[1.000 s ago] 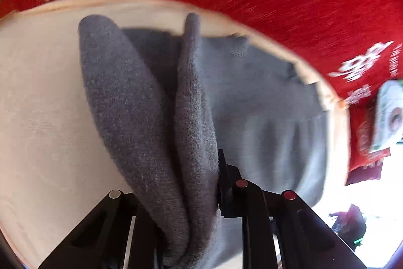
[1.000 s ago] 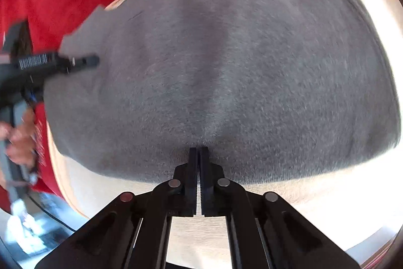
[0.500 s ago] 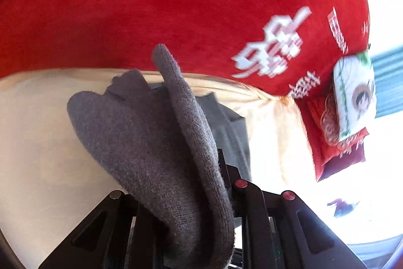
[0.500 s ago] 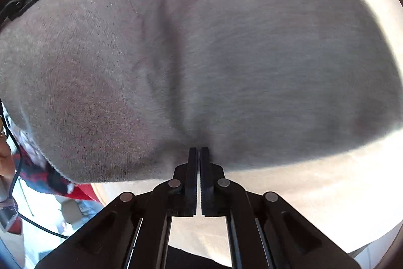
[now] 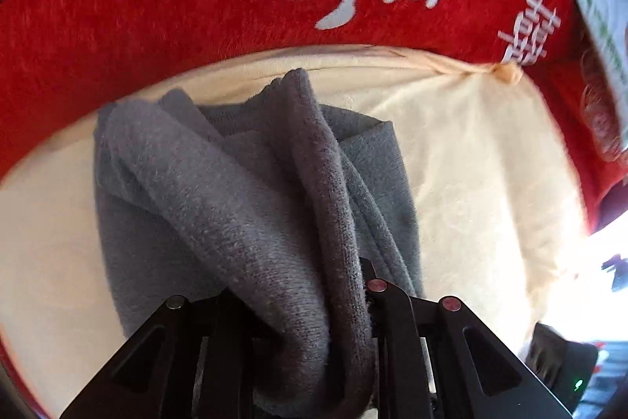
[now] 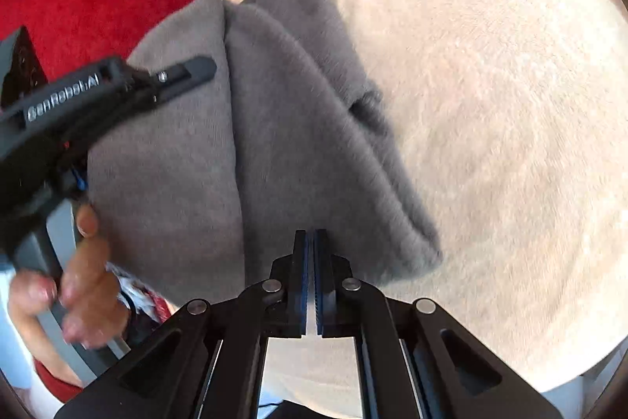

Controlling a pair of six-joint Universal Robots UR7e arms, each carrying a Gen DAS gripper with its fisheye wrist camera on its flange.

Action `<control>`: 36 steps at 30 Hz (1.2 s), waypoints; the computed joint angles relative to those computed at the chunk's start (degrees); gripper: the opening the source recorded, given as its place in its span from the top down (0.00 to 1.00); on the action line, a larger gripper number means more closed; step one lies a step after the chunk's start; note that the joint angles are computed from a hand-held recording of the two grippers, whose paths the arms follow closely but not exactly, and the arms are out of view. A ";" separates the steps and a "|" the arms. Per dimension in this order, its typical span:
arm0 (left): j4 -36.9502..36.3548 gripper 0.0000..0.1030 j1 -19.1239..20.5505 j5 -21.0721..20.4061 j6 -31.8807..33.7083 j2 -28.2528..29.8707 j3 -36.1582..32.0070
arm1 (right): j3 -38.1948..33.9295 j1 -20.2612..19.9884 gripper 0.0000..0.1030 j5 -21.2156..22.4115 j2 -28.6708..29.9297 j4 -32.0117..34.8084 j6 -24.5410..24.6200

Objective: Fold small clothes

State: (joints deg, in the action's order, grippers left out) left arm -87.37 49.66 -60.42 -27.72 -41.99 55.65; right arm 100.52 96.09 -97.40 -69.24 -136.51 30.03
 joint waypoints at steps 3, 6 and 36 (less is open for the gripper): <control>1.17 0.68 -1.87 2.97 2.87 0.30 -0.33 | -1.12 -2.33 0.97 2.64 -0.63 0.72 -0.45; -6.12 0.42 -3.54 3.04 8.88 -2.47 3.62 | -1.36 -3.22 0.97 3.83 -0.86 0.75 -0.24; -2.26 0.42 3.54 5.15 -4.53 -15.37 14.26 | -7.37 -6.04 0.86 10.37 2.28 -0.34 -2.01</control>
